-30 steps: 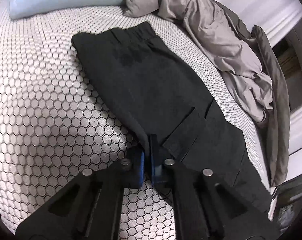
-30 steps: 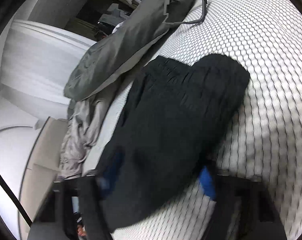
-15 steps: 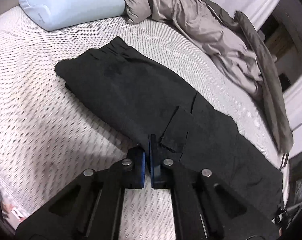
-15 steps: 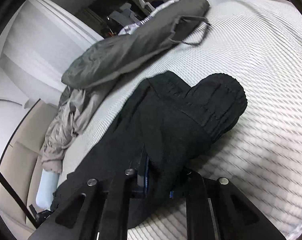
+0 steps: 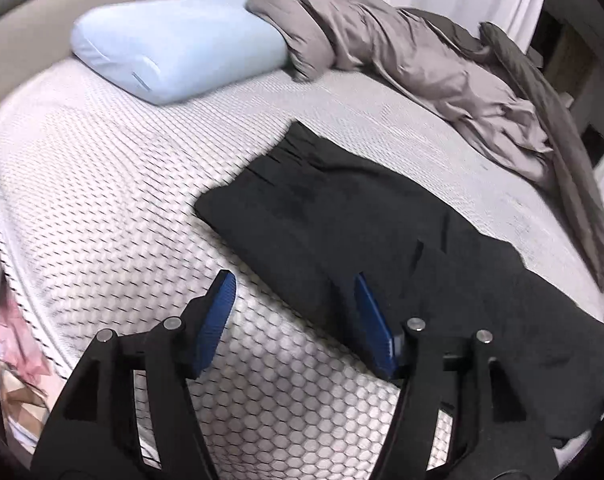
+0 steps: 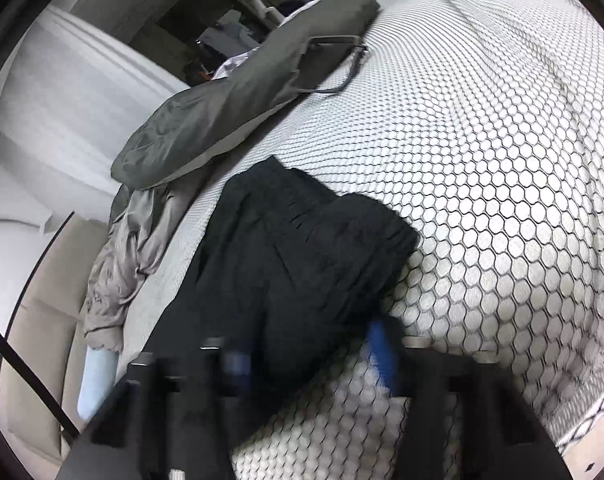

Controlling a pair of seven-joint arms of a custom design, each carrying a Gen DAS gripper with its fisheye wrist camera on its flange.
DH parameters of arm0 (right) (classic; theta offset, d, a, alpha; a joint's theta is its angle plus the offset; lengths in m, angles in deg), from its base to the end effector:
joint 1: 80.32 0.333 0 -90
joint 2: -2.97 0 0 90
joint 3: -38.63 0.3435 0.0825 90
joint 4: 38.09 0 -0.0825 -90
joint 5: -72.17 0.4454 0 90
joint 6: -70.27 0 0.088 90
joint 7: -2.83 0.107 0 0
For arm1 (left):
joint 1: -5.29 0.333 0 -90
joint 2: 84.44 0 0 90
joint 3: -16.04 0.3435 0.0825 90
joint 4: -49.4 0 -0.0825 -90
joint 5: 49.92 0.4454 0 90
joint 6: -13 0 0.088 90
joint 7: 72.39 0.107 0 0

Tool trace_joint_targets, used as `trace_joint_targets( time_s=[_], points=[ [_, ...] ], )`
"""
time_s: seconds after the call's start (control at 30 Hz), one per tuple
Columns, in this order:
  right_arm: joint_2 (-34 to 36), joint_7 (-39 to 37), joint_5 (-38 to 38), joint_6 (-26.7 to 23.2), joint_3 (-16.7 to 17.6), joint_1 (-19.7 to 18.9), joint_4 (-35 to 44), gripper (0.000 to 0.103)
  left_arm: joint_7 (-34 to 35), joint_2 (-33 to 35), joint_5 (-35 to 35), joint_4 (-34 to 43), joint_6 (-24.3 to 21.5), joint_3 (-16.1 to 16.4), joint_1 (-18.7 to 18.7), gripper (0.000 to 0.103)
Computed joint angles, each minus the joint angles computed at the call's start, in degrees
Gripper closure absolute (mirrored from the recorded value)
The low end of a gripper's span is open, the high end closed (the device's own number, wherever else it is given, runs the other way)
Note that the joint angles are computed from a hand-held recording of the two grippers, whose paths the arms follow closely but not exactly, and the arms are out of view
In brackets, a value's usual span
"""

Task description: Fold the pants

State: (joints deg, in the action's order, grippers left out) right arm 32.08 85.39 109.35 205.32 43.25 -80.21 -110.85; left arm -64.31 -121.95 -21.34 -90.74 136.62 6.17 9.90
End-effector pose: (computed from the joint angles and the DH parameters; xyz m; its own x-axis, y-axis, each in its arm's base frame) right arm 0.8224 0.0594 0.5446 0.0417 -0.8230 -0.5665 -0.8384 0.2796 -0.4678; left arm 0.4312 -0.0302 0.5729 0.8722 -0.4564 0.1760 -0.2799 -0.7607 -0.5857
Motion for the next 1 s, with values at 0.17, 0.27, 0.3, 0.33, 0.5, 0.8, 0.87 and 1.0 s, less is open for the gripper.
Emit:
trace_joint_targets(
  time_s=[0.17, 0.27, 0.3, 0.33, 0.5, 0.8, 0.87, 1.0],
  points=[
    [-4.97, 0.81, -10.42, 4.85, -3.42, 4.22, -4.74, 0.054, 3.45, 3.54, 3.94, 4.37, -0.9, -2.7, -0.94, 0.037],
    [-9.36, -0.63, -13.69, 9.95, -3.64, 5.61, -9.11, 0.034, 4.56, 6.29, 5.31, 6.84, -0.09, -3.24, -2.32, 0.023],
    [-10.66, -2.13, -13.61, 11.87, -3.17, 5.72, -10.57, 0.024, 5.6, 7.51, 5.26, 7.79, 0.17, -3.09, -2.9, 0.023],
    [-11.57, -3.44, -13.62, 13.47, -2.82, 5.93, -11.61, 0.021, 6.43, 9.23, 4.87, 9.25, -0.38, -3.11, -3.36, 0.023],
    [-11.89, -2.96, -17.47, 15.41, -3.14, 8.43, -12.08, 0.016, 8.4, 14.07, 0.4, 12.11, 1.32, -1.83, -6.17, 0.023],
    [-7.23, -7.8, -23.91, 5.96, -3.07, 11.41, -6.86, 0.016, 9.32, 18.11, 0.1, 14.47, 2.84, -1.5, -6.73, 0.023],
    [-5.0, -5.28, -29.62, 1.9, -5.02, 13.44, -4.53, 0.016, 9.32, 18.44, 0.33, 14.83, 2.5, -1.55, -6.84, 0.023],
    [-4.57, 4.66, -51.1, 3.25, -12.04, 20.17, -6.35, 0.016, 9.46, 18.9, 0.5, 15.19, 2.62, -1.41, -6.96, 0.023]
  ],
)
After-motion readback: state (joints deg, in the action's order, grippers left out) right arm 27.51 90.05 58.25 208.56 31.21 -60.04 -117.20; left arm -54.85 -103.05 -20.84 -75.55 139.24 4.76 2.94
